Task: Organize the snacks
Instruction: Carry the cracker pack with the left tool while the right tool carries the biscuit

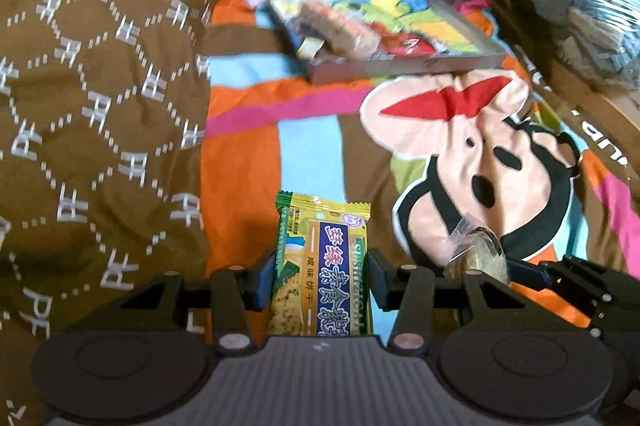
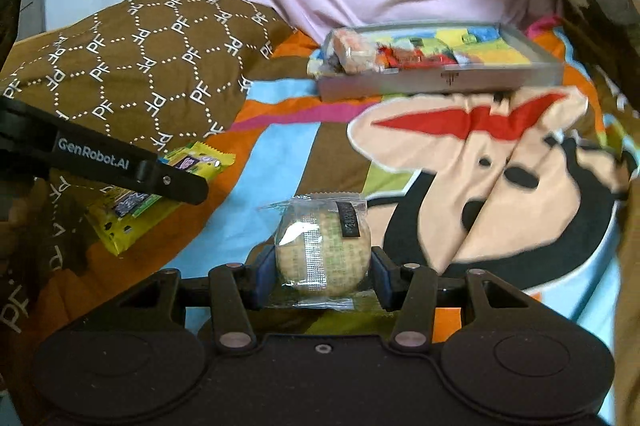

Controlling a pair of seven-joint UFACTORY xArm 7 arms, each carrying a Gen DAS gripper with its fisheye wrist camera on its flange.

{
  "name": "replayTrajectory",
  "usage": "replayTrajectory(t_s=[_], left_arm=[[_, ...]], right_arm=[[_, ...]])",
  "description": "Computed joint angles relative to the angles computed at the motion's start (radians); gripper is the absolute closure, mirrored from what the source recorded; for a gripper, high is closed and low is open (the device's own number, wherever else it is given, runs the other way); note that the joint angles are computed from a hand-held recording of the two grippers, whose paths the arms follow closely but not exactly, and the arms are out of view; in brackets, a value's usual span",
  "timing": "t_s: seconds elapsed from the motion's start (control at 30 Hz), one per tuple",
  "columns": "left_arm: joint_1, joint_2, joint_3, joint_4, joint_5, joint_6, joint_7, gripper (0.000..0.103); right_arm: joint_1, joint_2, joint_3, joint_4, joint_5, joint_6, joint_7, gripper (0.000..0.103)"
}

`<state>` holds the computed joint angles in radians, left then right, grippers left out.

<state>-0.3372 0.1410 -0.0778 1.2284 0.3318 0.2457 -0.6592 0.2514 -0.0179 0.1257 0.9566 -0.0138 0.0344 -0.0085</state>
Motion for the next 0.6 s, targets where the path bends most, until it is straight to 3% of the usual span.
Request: replayTrajectory(t_s=[0.1,0.27,0.4,0.5,0.6], left_arm=[[-0.006,0.018,-0.002,0.034,0.001,-0.014,-0.008,0.052],[-0.021,0.068,-0.001,0.141,-0.032,-0.015,0.011,0.052],[-0.047,0.143,0.024,0.296,-0.021,0.001,0.021,0.052],[-0.075,0.223,0.059,0.449,-0.003,0.018,0.021,0.052],[-0.096,0.327,0.093,0.628,0.001,0.051,0.026,0.052]], right_arm=[[0.009,-0.011,-0.021,0.045,0.118,0.027,-0.189,0.053],[-0.015,0.012,-0.032,0.184,0.165,0.089,-0.284,0.053],[-0.038,0.079,-0.035,0.329,0.109,0.124,-0.254,0.053],[-0.021,0.166,-0.08,0.478,-0.062,0.139,-0.112,0.053],[-0.031,0.27,-0.091,0.644,-0.099,0.14,-0.076,0.053]])
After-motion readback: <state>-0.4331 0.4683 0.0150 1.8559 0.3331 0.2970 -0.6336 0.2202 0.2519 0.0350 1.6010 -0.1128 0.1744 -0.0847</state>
